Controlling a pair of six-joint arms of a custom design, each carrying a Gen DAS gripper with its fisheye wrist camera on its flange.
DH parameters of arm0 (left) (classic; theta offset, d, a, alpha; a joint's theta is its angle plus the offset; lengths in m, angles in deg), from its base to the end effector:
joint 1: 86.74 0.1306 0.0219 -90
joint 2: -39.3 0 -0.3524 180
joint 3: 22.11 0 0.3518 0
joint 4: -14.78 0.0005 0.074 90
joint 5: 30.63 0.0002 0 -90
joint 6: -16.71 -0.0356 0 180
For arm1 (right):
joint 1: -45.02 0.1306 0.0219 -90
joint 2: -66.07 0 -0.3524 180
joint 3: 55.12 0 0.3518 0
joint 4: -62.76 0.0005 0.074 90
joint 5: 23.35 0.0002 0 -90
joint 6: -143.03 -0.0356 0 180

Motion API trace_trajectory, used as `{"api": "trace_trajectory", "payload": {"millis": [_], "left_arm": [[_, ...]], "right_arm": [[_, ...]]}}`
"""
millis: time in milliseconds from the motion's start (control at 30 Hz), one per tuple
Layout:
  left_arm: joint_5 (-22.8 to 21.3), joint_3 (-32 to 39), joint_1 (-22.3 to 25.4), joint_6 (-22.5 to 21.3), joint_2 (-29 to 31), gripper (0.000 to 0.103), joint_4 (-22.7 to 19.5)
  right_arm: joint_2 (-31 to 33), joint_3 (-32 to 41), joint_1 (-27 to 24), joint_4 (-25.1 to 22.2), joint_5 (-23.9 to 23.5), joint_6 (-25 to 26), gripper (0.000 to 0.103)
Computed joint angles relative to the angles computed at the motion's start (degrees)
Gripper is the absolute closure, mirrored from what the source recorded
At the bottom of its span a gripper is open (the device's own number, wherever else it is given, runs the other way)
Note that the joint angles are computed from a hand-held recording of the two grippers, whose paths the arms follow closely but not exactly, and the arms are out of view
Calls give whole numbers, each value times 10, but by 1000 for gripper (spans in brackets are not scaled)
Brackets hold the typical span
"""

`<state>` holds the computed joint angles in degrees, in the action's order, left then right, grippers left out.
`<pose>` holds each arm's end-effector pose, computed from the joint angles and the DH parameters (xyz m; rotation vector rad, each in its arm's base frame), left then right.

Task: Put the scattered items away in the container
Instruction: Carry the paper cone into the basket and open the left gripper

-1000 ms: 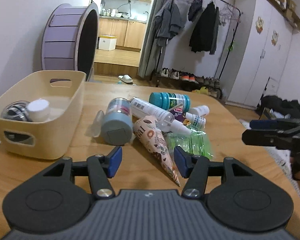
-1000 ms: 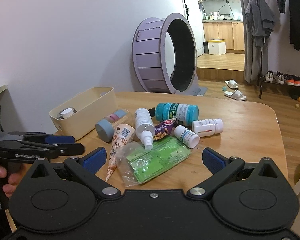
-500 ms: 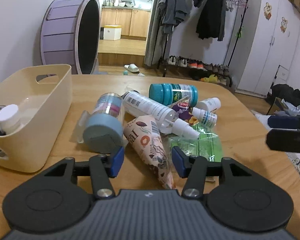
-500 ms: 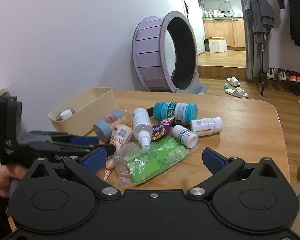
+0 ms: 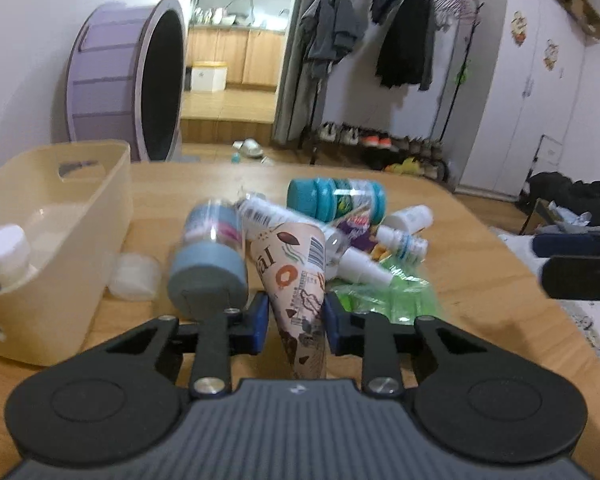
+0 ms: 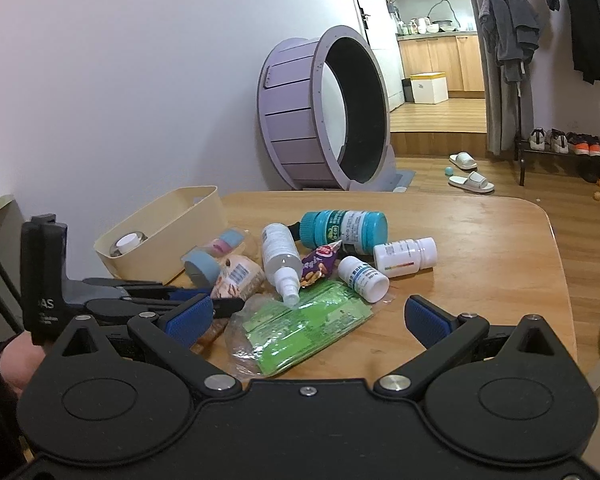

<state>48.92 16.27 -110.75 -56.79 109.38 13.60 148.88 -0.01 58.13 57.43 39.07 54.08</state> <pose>0.2697 -0.1136 0.2177 0.0338 2.1417 -0.2196 0.3642 0.1012 0.2590 -0.5419 2.0705 0.6387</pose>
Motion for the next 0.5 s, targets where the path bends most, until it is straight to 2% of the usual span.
{"api": "trace_trajectory", "payload": {"millis": [267, 367, 500], "left_arm": [[12, -34, 18, -13, -132, 75, -30], [29, -35, 55, -22, -178, 75, -46], [55, -23, 122, -42, -194, 75, -63]], "right_arm": [[-16, -8, 2, 8, -48, 8, 0], [-18, -8, 10, 9, -66, 17, 0], [-17, -6, 26, 11, -88, 26, 0]]}}
